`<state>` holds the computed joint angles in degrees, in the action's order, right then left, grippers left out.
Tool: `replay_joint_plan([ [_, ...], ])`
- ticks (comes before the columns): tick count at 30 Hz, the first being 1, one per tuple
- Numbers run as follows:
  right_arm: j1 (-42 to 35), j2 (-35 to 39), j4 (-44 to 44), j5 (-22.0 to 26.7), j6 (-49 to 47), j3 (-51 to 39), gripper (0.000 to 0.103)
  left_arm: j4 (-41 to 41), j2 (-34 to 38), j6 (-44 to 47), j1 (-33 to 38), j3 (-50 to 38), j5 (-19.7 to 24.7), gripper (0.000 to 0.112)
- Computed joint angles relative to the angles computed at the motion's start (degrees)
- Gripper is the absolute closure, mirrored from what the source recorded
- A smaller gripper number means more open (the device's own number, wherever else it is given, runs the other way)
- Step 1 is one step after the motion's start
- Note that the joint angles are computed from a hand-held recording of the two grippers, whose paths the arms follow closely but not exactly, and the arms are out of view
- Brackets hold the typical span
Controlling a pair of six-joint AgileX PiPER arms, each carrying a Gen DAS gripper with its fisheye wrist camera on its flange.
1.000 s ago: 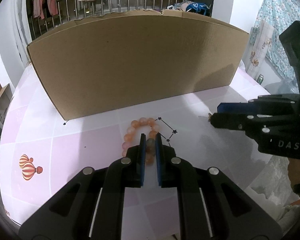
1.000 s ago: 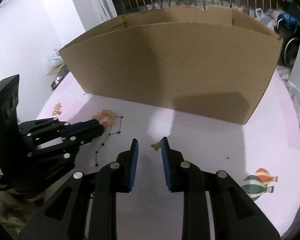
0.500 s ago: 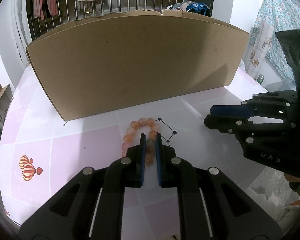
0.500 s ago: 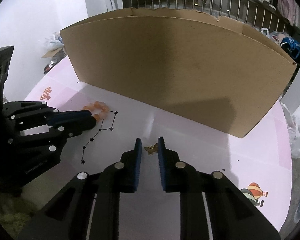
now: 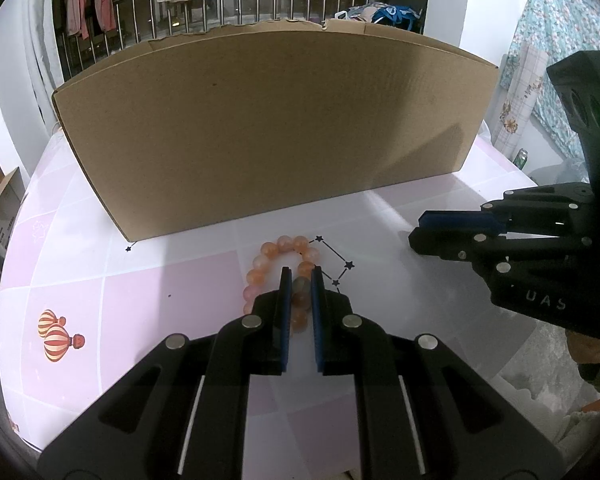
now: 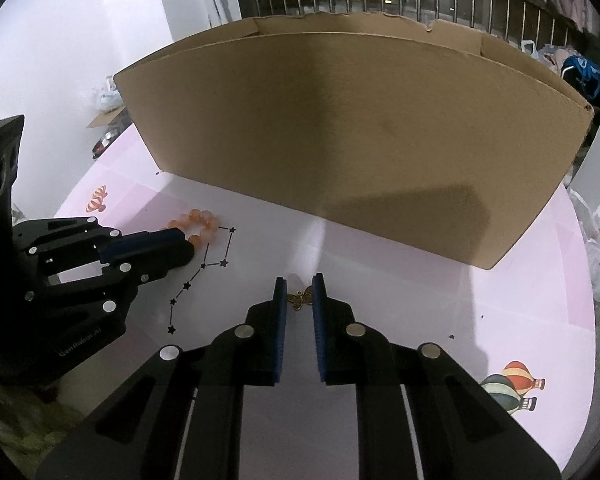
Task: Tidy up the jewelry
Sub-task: 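Close the right tool on the gold butterfly charm while the left tool holds the bracelet, then carry the bracelet and butterfly charm into the box and open both tools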
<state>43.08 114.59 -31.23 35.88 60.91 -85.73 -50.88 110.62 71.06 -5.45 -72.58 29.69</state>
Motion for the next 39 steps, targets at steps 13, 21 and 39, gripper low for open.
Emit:
replay_joint_plan([
  [13,0.4,-2.6,-2.6,-0.4,3.1,2.3,0.09,-0.7,-0.2,0.8,0.2,0.0,0.3,0.104],
  [21,0.9,-6.7,-6.7,-1.1,8.0,4.5,0.09,-4.2,-3.1,4.5,1.9,0.7,2.6,0.104],
  [39,-3.5,-14.0,-9.7,-2.7,5.3,-0.4,0.09,-6.8,-6.4,-4.2,7.5,-17.7,23.4,0.104],
])
